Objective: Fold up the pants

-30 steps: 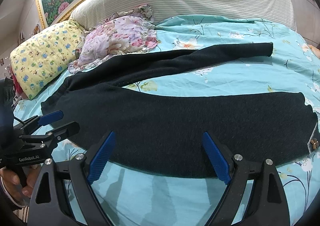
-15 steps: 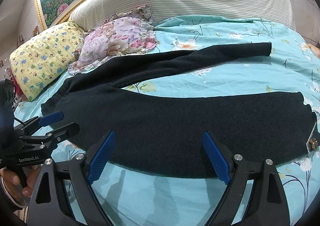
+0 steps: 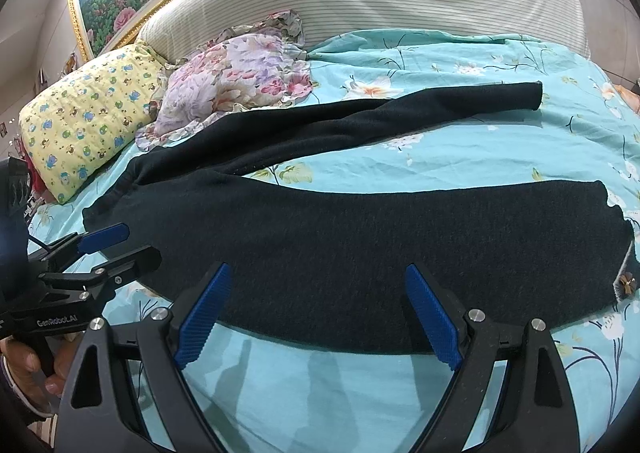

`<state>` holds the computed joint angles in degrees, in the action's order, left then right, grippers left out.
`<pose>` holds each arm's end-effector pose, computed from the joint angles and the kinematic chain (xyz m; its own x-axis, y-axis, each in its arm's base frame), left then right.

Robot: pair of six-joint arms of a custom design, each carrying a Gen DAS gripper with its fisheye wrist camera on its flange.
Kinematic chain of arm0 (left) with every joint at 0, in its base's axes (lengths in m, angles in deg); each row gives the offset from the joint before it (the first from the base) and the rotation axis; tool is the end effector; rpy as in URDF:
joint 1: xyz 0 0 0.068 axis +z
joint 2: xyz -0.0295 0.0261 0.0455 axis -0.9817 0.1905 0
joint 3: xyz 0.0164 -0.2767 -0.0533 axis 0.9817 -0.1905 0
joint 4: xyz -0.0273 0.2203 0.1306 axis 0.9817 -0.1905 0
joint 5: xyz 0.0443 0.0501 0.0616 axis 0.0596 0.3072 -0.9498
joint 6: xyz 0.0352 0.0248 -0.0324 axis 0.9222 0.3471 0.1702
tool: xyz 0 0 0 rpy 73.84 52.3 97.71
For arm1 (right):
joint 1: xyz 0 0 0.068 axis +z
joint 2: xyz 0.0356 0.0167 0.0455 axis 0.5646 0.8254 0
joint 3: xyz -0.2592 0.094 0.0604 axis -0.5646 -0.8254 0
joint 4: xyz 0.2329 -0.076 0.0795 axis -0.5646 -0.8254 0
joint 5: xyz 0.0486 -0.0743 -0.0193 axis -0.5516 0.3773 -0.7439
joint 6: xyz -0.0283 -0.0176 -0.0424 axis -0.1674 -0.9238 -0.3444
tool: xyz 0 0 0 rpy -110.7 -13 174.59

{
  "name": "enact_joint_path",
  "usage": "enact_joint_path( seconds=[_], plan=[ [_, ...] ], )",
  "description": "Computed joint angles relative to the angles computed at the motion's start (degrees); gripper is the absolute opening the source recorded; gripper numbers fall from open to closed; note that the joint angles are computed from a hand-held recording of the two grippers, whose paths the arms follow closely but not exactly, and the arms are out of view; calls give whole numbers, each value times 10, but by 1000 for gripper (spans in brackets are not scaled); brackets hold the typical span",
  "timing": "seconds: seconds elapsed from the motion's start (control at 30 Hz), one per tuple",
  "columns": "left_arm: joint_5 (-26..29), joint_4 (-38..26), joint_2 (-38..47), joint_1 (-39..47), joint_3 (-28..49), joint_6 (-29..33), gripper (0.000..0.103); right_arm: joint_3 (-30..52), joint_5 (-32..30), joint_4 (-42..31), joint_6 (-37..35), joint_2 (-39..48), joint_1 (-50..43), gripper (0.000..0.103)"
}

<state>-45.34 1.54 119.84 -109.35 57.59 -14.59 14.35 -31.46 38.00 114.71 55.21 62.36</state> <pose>0.3429 -0.2090 0.1735 -0.5079 0.4264 -0.7485 0.6861 0.7256 -0.0522 0.2037 0.0896 0.1992 -0.5075 0.4817 -0.7144 0.3815 0.8690 0.3150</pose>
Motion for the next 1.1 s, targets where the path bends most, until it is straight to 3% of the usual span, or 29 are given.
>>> enact_joint_path(
  seconds=[0.37,0.63,0.87,1.1],
  plan=[
    [26,-50,9,2,46,10,89,0,-9,-5,4,-12,-12,89],
    [43,-112,40,1,142,31,89,17,-64,-58,-1,-53,-110,89],
    [52,-230,125,-4,319,48,89,41,-151,-72,-46,-64,-248,89],
    [57,-388,266,-15,590,72,89,79,-257,-73,-97,-27,-408,89]
  ],
)
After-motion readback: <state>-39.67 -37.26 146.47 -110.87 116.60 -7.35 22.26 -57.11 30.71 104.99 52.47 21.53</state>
